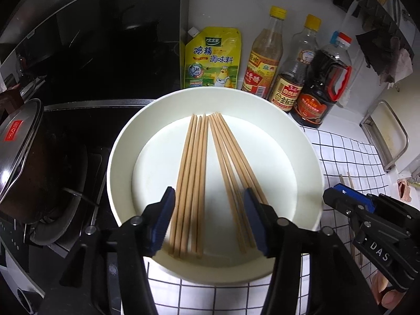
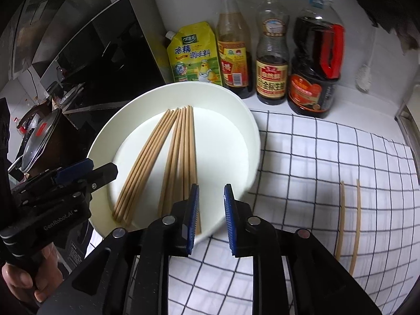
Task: Organize utensils
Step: 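Open the left tool in the bowl while the right tool releases its chopstick, then withdraw both open tools from the bowl back over the last two chopsticks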
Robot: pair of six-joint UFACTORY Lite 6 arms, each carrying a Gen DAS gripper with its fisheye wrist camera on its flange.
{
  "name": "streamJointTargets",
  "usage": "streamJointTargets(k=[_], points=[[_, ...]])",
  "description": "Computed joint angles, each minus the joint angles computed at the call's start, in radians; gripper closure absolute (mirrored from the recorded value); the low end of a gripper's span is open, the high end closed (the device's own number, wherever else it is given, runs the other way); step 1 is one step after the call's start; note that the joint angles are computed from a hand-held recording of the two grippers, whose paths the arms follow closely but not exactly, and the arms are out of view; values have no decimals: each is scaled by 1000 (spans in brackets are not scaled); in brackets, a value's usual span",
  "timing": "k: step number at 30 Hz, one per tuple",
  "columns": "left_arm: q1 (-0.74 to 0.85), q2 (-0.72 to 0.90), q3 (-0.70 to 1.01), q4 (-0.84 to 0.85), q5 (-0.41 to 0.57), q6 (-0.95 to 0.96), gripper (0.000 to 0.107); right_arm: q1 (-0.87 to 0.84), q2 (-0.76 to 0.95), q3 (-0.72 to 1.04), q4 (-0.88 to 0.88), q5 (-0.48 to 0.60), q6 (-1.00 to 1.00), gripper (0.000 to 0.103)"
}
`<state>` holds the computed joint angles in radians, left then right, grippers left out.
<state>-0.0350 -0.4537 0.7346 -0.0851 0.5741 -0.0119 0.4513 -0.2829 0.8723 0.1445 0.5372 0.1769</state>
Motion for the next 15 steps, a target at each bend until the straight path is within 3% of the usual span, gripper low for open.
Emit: streamJointTargets(k=[15], points=[[-198, -115, -72, 148, 62, -263, 37, -210, -294, -236, 87, 94, -156, 67]])
